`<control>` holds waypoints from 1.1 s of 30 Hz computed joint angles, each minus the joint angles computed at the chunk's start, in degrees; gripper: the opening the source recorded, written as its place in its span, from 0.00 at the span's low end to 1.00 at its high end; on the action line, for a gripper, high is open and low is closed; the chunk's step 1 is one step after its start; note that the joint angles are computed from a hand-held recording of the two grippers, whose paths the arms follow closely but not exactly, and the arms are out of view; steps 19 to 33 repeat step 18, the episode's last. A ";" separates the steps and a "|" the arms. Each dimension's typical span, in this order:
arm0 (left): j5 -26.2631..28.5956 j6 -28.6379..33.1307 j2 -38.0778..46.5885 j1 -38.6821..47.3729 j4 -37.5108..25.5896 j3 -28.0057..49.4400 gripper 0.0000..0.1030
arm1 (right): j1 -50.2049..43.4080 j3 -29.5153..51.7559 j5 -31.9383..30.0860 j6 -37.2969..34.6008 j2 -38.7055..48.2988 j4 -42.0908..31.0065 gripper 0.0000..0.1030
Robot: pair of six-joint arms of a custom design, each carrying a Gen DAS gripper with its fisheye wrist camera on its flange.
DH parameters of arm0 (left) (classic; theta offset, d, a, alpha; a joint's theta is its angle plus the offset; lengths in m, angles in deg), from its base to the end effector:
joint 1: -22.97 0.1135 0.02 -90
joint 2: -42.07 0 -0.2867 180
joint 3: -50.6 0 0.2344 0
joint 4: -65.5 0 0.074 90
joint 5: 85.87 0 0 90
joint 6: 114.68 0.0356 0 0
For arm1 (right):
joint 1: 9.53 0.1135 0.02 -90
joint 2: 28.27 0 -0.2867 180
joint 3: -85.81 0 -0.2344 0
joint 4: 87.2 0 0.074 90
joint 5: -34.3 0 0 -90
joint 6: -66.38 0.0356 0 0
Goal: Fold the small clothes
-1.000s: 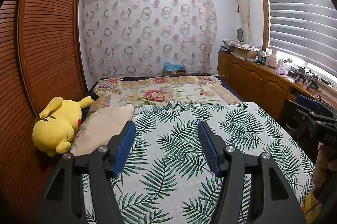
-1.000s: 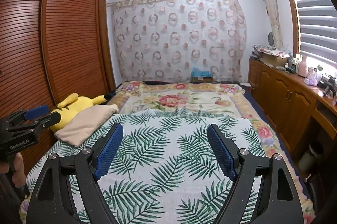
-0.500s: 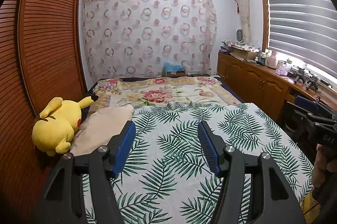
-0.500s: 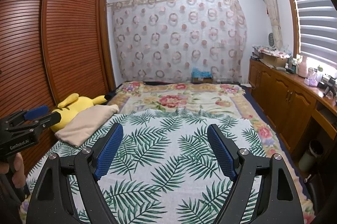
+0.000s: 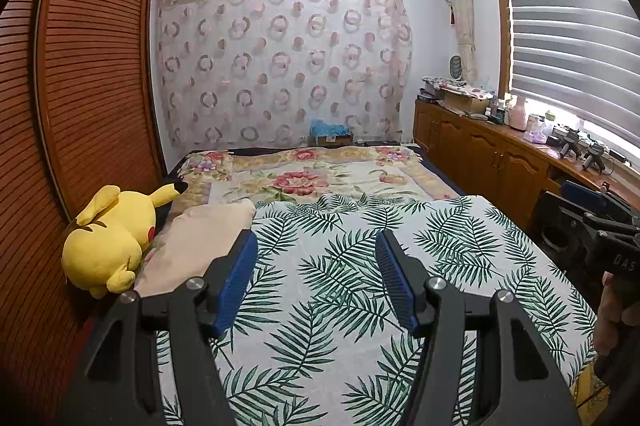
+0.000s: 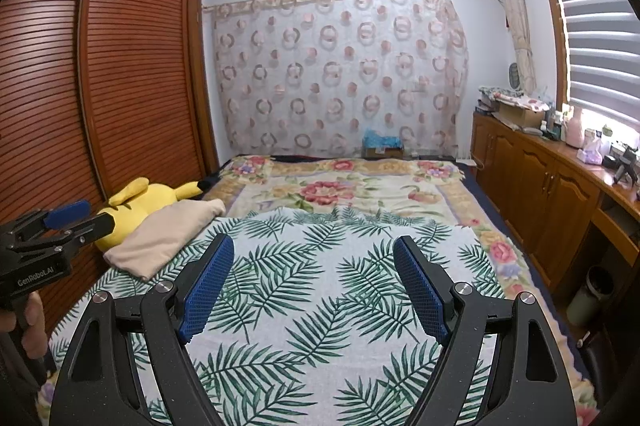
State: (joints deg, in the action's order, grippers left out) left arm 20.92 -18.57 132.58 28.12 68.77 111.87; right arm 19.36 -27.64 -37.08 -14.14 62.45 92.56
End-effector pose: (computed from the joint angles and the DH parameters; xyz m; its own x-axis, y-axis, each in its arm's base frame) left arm 0.3239 0.0189 0.2384 -0.4153 0.0649 -0.9074 0.2182 0.9755 -0.0301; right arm 0.2993 0.1522 0.2597 -0.3904 -0.0371 -0.9199 -0.1409 0.9898 0.0198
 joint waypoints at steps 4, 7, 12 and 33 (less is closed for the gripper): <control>0.08 -0.03 -0.27 0.12 -0.38 0.03 0.59 | -0.05 -0.08 -0.07 -0.07 -0.02 0.10 0.81; 0.05 -0.01 -0.26 0.12 -0.29 -0.01 0.59 | -0.04 -0.09 -0.07 -0.05 0.02 0.18 0.81; 0.13 -0.03 -0.23 0.17 -0.23 -0.03 0.59 | -0.04 -0.11 -0.09 -0.03 0.05 0.21 0.81; 0.32 0.00 -0.14 0.47 -0.24 0.12 0.59 | -0.02 -0.17 -0.02 -0.02 0.10 0.34 0.81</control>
